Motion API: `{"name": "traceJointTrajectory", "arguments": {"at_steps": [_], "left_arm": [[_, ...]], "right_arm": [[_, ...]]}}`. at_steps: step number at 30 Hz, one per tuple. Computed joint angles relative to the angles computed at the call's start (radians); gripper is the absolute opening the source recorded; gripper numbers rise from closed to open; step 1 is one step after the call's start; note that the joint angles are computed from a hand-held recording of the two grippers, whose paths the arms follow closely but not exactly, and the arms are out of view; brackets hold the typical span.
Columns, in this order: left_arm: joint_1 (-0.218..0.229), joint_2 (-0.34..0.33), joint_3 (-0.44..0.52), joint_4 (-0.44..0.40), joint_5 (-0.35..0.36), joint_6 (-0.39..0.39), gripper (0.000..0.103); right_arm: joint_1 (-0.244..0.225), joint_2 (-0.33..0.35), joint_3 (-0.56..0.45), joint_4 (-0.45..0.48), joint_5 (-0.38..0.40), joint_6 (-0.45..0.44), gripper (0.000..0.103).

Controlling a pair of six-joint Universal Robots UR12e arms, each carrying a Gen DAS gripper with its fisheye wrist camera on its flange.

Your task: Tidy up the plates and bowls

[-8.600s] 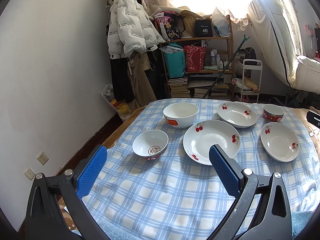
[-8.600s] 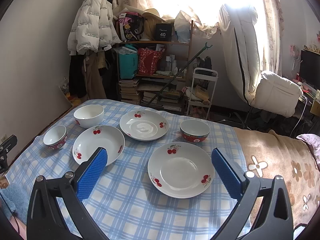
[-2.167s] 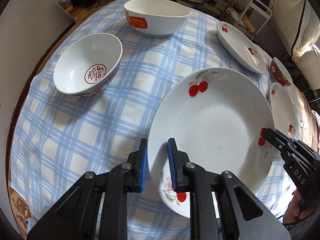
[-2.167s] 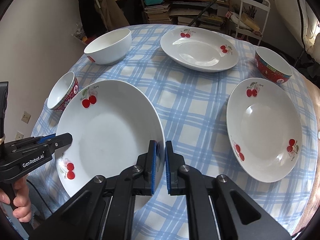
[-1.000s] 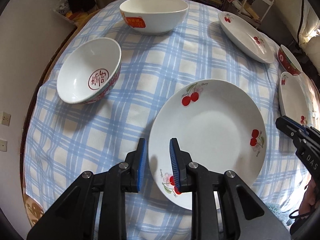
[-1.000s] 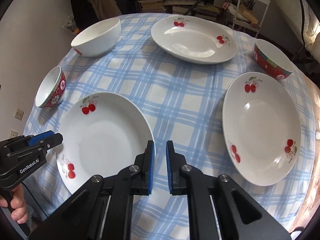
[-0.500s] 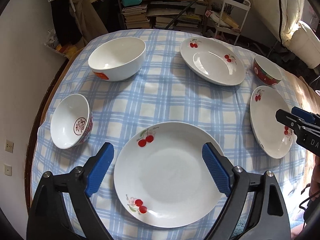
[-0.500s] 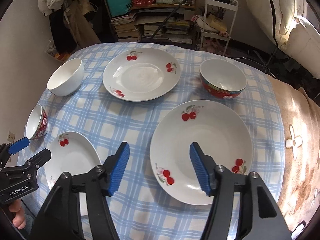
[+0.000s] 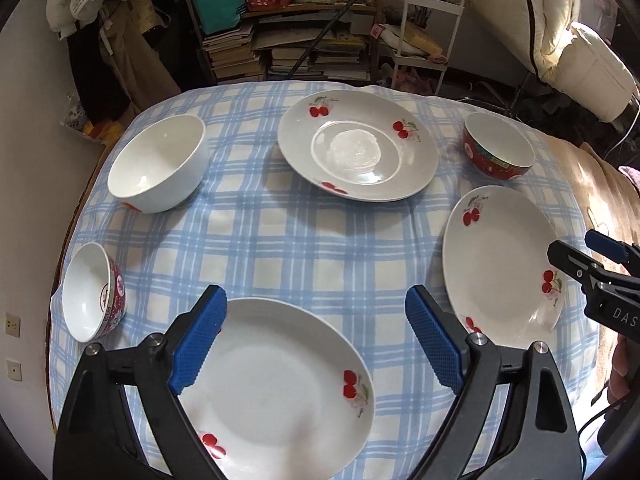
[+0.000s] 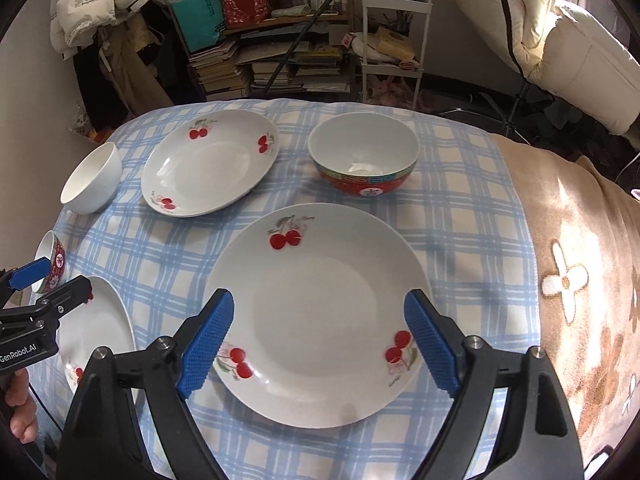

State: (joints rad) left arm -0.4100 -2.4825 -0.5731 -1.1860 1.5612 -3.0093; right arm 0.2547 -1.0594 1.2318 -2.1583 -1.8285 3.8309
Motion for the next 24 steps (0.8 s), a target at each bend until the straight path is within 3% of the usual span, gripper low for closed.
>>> {"name": "traceJointTrajectory", "arguments": {"at_steps": [4, 6, 10, 15, 20, 24], "left_arm": [[-0.016, -0.032, 0.050, -0.022, -0.026, 0.015, 0.090], [-0.023, -0.055, 0.089, -0.056, -0.043, 0.016, 0.090], [-0.039, -0.103, 0.165, -0.121, -0.039, 0.018, 0.090], [-0.048, -0.155, 0.246, -0.198, -0.050, 0.004, 0.090], [-0.054, -0.190, 0.295, -0.251, -0.060, 0.019, 0.089], [-0.061, -0.234, 0.378, -0.319, -0.040, 0.017, 0.077]], "right_arm": [[-0.019, -0.026, 0.042, -0.011, 0.006, 0.016, 0.089], [-0.029, -0.035, 0.059, -0.004, 0.014, 0.025, 0.081], [-0.049, -0.049, 0.094, 0.000, 0.050, 0.056, 0.075], [-0.065, -0.057, 0.125, 0.001, 0.080, 0.074, 0.058], [-0.080, -0.060, 0.149, 0.000, 0.119, 0.088, 0.051], [-0.092, -0.064, 0.170, -0.013, 0.159, 0.092, 0.039]]}}
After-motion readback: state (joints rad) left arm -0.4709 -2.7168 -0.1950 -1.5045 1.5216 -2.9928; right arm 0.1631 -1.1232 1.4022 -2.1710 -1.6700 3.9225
